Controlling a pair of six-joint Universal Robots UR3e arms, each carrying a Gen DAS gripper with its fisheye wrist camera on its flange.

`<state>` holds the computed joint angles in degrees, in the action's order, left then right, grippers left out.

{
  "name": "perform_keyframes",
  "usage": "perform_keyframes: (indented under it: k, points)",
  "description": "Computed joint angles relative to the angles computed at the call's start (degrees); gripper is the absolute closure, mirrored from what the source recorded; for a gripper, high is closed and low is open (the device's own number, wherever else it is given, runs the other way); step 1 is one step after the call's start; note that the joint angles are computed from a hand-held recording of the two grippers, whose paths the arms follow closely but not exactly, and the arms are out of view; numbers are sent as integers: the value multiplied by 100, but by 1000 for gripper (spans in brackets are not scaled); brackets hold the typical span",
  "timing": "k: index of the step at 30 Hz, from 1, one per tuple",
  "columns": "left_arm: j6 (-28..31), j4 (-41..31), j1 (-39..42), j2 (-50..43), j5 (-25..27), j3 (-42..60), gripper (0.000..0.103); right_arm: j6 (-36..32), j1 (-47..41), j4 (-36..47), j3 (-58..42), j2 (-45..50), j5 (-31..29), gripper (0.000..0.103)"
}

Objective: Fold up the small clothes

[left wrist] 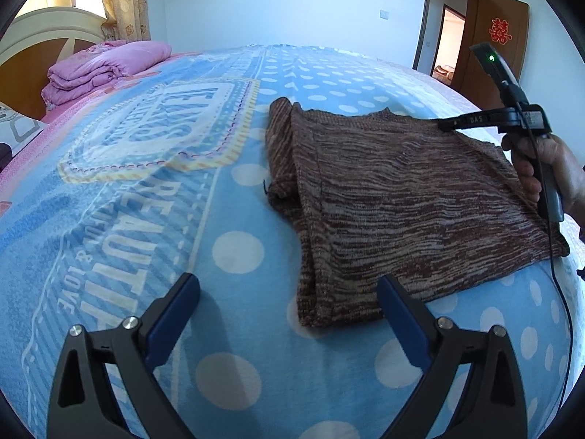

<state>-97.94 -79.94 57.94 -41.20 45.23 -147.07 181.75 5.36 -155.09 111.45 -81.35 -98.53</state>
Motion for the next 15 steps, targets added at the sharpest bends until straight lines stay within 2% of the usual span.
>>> perform_keyframes:
  k: [1, 3, 5, 7, 10, 11, 13, 15]
  points:
    - [26, -45, 17, -1, -8, 12, 3, -5, 100, -58, -53, 179, -213, 102]
    - [53, -87, 28, -5, -17, 26, 2, 24, 141, -150, -39, 304, -242, 101]
    - [128, -233, 98, 21, -51, 64, 1, 195, 148, -129, 36, 146, -284, 95]
    - [397, -818, 401, 202, -160, 195, 1, 478, 181, 125, 152, -218, -367, 77]
    - [1060, -2078, 1038, -57, -241, 759, 1, 634, 373, 210, 649, -1113, -237, 67]
    - [1094, -2099, 1072, -213, -241, 847, 1, 680, 507, 305, 766, -1384, -168, 66]
    - [825, -1451, 912, -557, -221, 868, 1, 945, 1012, 379, 933, -1709, -286, 55]
    - [-7, 169, 428, -1182, -160, 749, 1, 1299, 1850, 365, 891, -1638, -575, 52]
